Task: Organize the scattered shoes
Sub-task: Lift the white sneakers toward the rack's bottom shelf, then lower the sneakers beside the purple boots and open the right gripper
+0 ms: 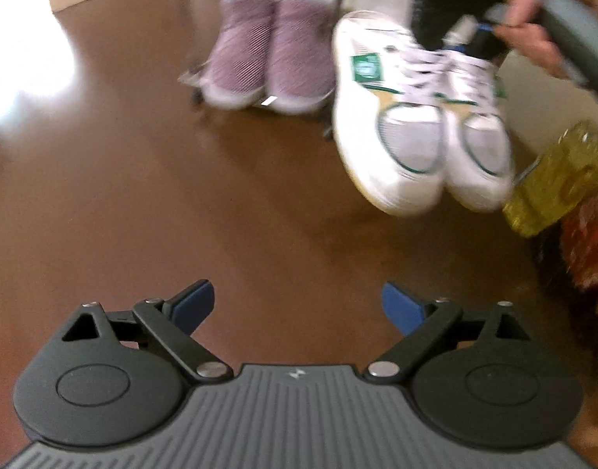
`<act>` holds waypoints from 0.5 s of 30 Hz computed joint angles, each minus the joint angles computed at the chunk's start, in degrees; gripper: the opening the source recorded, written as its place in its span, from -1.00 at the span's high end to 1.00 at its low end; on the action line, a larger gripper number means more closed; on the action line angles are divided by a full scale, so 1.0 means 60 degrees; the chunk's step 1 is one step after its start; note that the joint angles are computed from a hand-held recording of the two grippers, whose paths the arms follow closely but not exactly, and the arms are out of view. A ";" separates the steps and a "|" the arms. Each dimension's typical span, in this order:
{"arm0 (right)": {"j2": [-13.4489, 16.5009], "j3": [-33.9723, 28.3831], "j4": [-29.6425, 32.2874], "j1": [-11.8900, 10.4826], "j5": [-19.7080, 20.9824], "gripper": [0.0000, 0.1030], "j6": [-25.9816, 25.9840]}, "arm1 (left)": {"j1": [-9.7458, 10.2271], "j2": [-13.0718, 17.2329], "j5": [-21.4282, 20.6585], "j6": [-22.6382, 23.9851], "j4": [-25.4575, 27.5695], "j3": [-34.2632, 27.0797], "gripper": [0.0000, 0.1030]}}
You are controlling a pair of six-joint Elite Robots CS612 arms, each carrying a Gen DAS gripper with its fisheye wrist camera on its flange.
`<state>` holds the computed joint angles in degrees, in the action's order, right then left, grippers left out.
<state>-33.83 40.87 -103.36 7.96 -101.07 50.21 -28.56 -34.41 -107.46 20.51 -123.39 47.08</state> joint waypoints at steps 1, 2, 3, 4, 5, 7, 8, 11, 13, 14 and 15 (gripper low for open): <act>0.0219 -0.0256 0.0000 -0.0135 -0.0201 0.77 -0.0095 | -0.0036 0.0311 -0.0198 0.0292 0.0153 -0.0440 -0.83; 0.0466 -0.0479 -0.0083 -0.0302 -0.0344 0.77 -0.0105 | -0.0071 0.0643 -0.0395 0.0588 0.0338 -0.0926 -0.83; 0.0693 -0.0698 -0.0142 -0.0430 -0.0412 0.77 -0.0182 | -0.0105 0.0933 -0.0475 0.0881 0.0353 -0.1324 -0.83; 0.0847 -0.0844 -0.0180 -0.0517 -0.0454 0.77 -0.0363 | -0.0154 0.1080 -0.0526 0.1090 0.0177 -0.1404 -0.83; 0.0955 -0.0914 -0.0246 -0.0608 -0.0485 0.77 -0.0519 | -0.0210 0.1171 -0.0587 0.1261 -0.0047 -0.1366 -0.83; 0.1162 -0.0666 -0.0680 -0.0825 -0.0620 0.72 -0.0487 | -0.0251 0.1485 -0.0637 0.1523 -0.0032 -0.1718 -0.83; 0.1240 -0.0632 -0.0785 -0.0878 -0.0791 0.71 -0.0337 | -0.0279 0.1619 -0.0584 0.1602 -0.0162 -0.1834 -0.83; 0.0818 0.0568 -0.2562 -0.0959 -0.1224 0.22 -0.0492 | -0.0378 0.1839 -0.0398 0.1830 -0.0616 -0.1925 -0.83; 0.0280 0.1863 -0.4365 -0.0790 -0.2075 -0.02 -0.1040 | -0.0463 0.1796 -0.0288 0.2248 -0.1142 -0.1643 -0.83; 0.0024 0.2440 -0.5111 -0.0661 -0.2480 -0.03 -0.1334 | -0.0489 0.1808 -0.0272 0.2370 -0.1296 -0.1618 -0.83; -0.0220 0.2995 -0.5822 -0.0538 -0.2849 -0.03 -0.1652 | -0.0520 0.1806 -0.0344 0.2546 -0.1668 -0.1496 -0.79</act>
<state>-35.15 58.84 -138.29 4.73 -118.16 40.30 -31.68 -23.57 -109.52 35.79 -133.40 38.10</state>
